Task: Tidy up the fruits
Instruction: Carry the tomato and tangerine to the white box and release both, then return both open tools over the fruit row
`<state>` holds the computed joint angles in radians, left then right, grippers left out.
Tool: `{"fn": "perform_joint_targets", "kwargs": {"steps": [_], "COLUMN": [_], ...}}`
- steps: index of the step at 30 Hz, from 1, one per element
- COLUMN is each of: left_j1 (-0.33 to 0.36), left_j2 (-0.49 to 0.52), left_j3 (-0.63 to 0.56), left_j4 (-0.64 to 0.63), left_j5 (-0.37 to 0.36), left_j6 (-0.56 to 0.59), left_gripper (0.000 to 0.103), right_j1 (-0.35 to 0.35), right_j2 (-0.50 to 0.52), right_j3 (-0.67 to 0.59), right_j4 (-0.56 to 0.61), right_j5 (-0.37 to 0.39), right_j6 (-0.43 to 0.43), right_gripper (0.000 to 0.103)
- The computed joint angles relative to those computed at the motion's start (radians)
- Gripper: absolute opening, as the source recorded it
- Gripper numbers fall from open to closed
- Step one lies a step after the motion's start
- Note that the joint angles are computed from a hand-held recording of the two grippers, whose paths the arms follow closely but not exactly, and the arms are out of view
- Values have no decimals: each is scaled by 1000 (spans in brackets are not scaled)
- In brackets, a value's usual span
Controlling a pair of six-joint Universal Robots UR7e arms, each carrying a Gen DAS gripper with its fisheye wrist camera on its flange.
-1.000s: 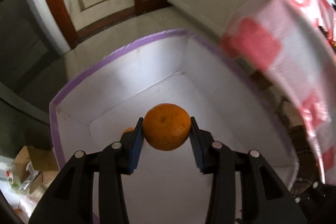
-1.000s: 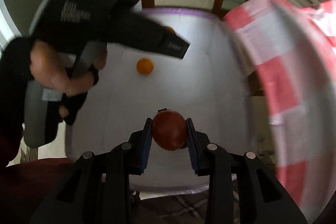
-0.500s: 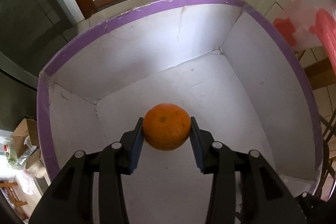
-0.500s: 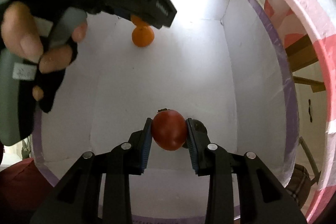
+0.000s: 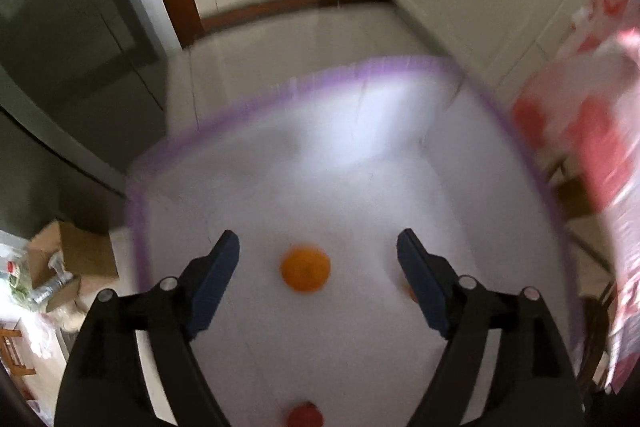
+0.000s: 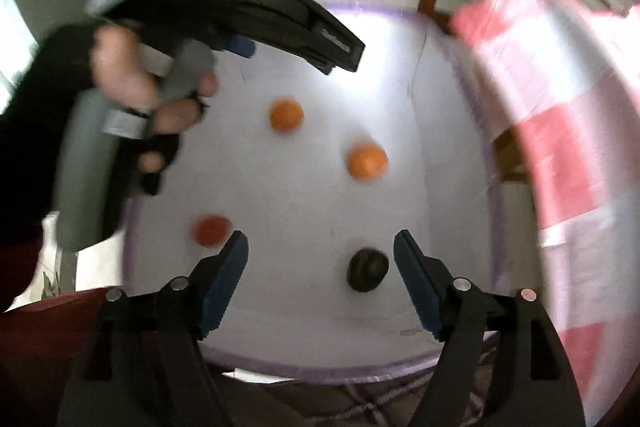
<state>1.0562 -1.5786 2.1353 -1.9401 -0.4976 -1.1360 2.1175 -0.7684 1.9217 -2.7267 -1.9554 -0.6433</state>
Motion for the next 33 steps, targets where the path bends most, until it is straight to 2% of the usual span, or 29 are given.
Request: {"fn": "perform_joint_targets", "kwargs": {"steps": [1,2,4,5,7,10,12,14,15,18,21,22,25,29,33], "left_j1": [-47,-84,-148,-179,-256,-328,-357,-359,-355,-327,-294,-290,-265,-241,-207], "left_j2": [-8,-7,-12,-9,55,200,310,434,481,667,807,856,1001,1142,1221], "left_j3": [-8,-15,-18,-10,-20,-65,-126,-211,-241,-403,-577,-644,-824,-1045,-1196], "left_j4": [78,137,146,88,-103,-416,-605,-806,-871,-942,-856,-808,-783,-720,-680], "left_j5": [79,148,236,286,350,362,287,170,129,17,-107,-130,-182,-197,-254], "left_j6": [-81,-138,-131,-65,144,458,668,877,950,1050,1094,1083,1107,1079,941], "left_gripper": [83,91,101,101,101,101,101,101,101,101,101,101,101,101,101], "right_j1": [1,3,3,-1,-14,-39,-70,-100,-132,-208,-275,-298,-358,-439,-484], "right_j2": [-22,-52,-123,-157,-234,-315,-365,-395,-417,-443,-445,-448,-430,-380,-358], "right_j3": [8,16,31,39,60,91,107,109,109,90,51,36,-12,-74,-117], "right_j4": [-13,-25,-59,-78,-151,-287,-383,-457,-501,-570,-598,-599,-606,-632,-646], "right_j5": [21,46,107,139,192,198,178,144,123,46,-30,-50,-112,-159,-170], "right_j6": [-8,-14,-17,-13,-1,8,31,68,111,231,347,390,499,564,574], "right_gripper": [75,75,77,79,86,87,87,87,87,87,87,87,87,87,87]}}
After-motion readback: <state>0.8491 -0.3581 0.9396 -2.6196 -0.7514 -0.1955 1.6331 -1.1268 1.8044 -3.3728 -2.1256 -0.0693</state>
